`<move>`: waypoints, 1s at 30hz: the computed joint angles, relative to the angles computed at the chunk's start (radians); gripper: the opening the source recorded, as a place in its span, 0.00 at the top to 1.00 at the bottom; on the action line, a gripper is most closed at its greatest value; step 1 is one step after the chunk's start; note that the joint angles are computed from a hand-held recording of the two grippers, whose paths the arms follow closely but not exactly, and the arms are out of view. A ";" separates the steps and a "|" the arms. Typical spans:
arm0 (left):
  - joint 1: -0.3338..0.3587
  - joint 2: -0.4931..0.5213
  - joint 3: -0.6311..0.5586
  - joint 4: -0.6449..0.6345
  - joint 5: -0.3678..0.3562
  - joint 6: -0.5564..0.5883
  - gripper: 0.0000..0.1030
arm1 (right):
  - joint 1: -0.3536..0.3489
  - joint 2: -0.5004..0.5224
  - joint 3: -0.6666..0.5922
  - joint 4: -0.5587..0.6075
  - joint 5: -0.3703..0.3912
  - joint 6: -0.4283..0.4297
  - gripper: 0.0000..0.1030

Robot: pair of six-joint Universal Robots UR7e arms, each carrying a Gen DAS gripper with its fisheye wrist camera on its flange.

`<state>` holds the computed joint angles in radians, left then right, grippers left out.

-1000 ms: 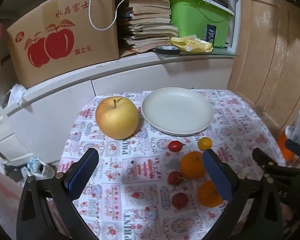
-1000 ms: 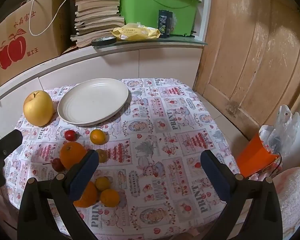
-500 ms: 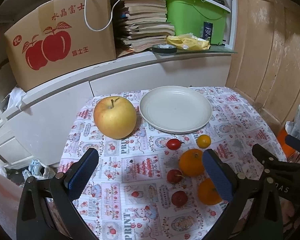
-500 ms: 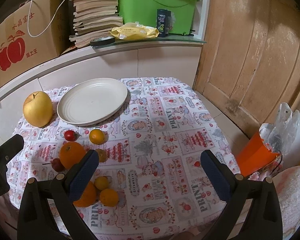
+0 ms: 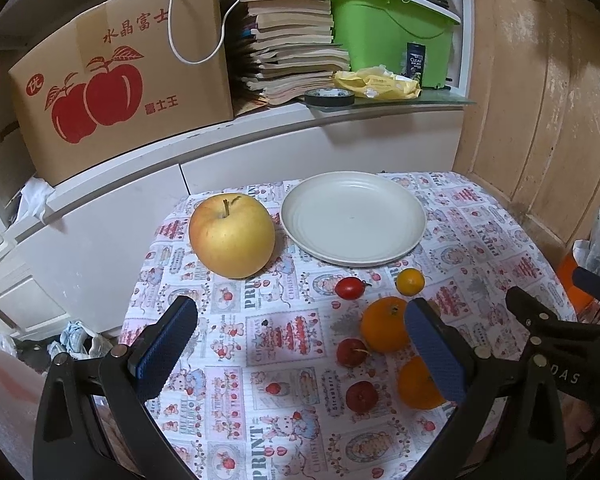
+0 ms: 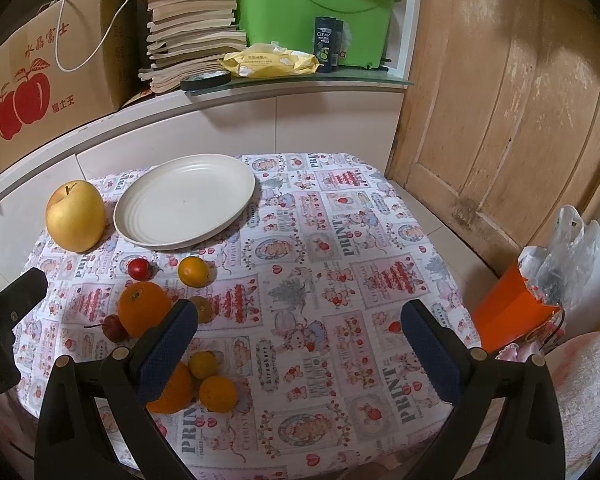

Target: Organize fruits

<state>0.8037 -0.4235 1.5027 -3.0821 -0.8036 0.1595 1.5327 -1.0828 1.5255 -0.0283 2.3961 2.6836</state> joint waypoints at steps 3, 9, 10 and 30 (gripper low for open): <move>0.001 -0.001 -0.001 0.009 -0.004 -0.006 0.00 | 0.000 0.000 0.000 0.001 -0.001 0.003 0.00; -0.003 0.003 -0.002 0.006 0.004 0.006 0.00 | 0.000 0.001 -0.002 0.005 0.001 0.005 0.00; -0.002 0.003 -0.002 0.006 0.003 0.007 0.00 | -0.001 0.000 -0.002 0.004 0.001 0.004 0.00; -0.001 0.008 -0.012 0.029 0.013 0.005 0.00 | 0.001 0.001 -0.003 0.002 0.006 -0.005 0.00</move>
